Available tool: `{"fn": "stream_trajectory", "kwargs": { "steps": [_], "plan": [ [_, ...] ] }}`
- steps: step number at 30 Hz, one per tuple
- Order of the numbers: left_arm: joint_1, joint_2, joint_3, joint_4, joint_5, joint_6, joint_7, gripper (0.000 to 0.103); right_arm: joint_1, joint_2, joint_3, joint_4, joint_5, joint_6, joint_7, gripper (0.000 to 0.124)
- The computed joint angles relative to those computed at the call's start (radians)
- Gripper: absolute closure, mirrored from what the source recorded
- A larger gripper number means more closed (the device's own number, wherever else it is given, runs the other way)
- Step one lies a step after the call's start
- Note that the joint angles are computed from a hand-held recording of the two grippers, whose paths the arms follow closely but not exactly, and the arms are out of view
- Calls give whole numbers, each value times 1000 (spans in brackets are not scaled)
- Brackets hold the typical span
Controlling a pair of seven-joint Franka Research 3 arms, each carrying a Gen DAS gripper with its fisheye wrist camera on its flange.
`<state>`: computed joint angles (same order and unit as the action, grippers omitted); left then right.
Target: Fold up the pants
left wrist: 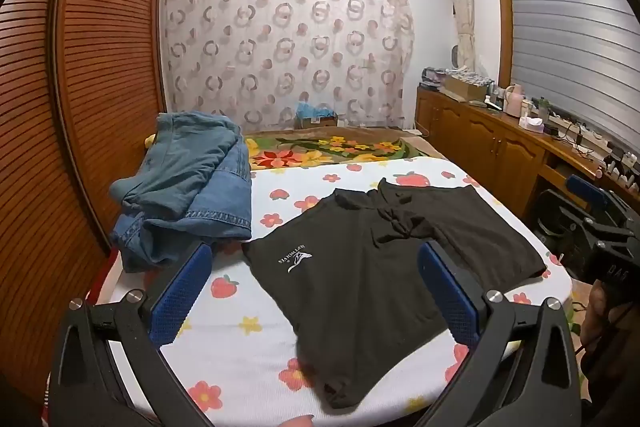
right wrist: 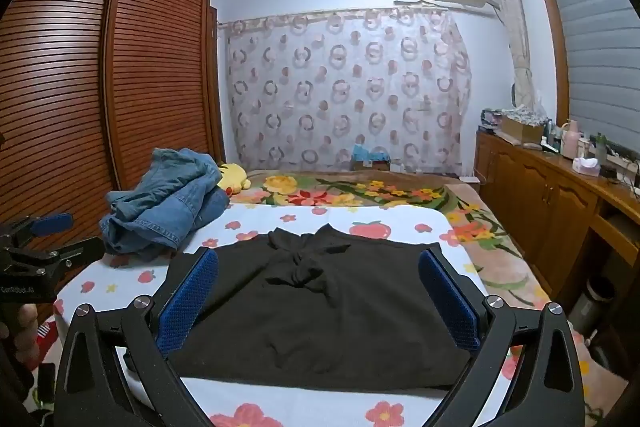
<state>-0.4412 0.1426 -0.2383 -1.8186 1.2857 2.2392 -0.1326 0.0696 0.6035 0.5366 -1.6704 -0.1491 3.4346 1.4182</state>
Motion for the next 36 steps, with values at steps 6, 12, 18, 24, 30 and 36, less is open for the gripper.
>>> {"fn": "stream_trajectory", "kwargs": {
  "steps": [6,12,18,24,30,36],
  "plan": [
    [-4,7,0,7,3,-9,-2,0,42,-13,-45,7,28,-17,-22,24],
    [-4,5,2,5,3,-6,-11,0,17,-15,-20,-20,15,17,-24,24],
    [-3,4,2,3,3,-1,-13,0,16,-14,-24,-14,-2,10,-11,23],
    [-3,4,2,3,5,-3,-17,0,26,-13,-36,-9,6,7,-6,24],
    [3,2,4,-6,14,5,-26,0,27,-11,-35,-4,9,2,-10,24],
    [3,-6,1,-17,18,3,-35,0,26,-11,-33,-5,13,3,-13,23]
  ]
}}
